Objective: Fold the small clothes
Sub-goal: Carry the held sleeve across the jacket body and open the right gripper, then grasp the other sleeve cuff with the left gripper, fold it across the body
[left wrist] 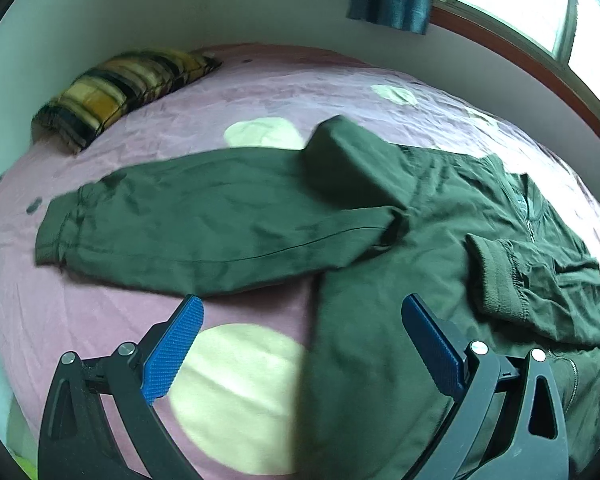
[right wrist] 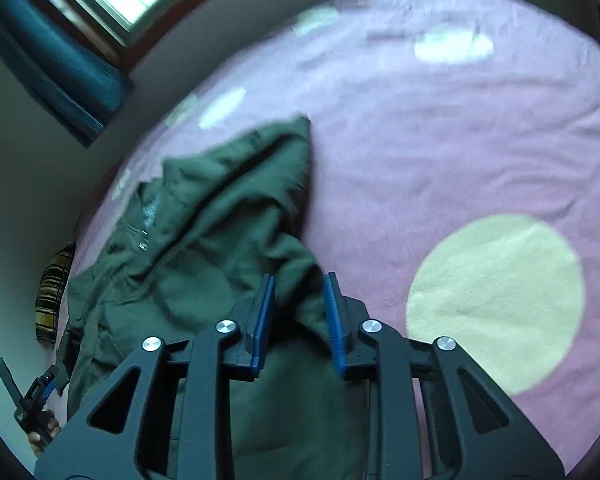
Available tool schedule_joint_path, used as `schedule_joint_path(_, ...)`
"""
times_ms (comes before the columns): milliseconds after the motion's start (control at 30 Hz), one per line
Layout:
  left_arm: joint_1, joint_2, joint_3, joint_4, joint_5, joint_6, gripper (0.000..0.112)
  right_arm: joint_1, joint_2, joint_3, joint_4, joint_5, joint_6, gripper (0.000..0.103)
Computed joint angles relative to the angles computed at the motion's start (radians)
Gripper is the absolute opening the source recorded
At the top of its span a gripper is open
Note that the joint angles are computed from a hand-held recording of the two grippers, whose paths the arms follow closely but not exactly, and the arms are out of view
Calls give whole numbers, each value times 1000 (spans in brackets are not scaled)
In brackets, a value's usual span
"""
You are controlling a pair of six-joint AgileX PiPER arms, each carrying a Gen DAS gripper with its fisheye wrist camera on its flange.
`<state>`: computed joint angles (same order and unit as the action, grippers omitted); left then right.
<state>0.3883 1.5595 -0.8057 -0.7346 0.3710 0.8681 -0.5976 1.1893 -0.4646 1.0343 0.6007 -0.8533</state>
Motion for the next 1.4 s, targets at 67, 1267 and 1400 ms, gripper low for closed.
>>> schedule_joint_path(67,88,31,-35,-63,78,58,99,83,-92,4,-55,-41,107,35)
schedule_joint_path(1267,523,507,-644,-240,568,-54,3,841,-100,-5,-772,-405,1162,59)
schedule_joint_path(1400,411,264,-510,-274,439,60,2,839,-144,-7,-839,-376,1217,59)
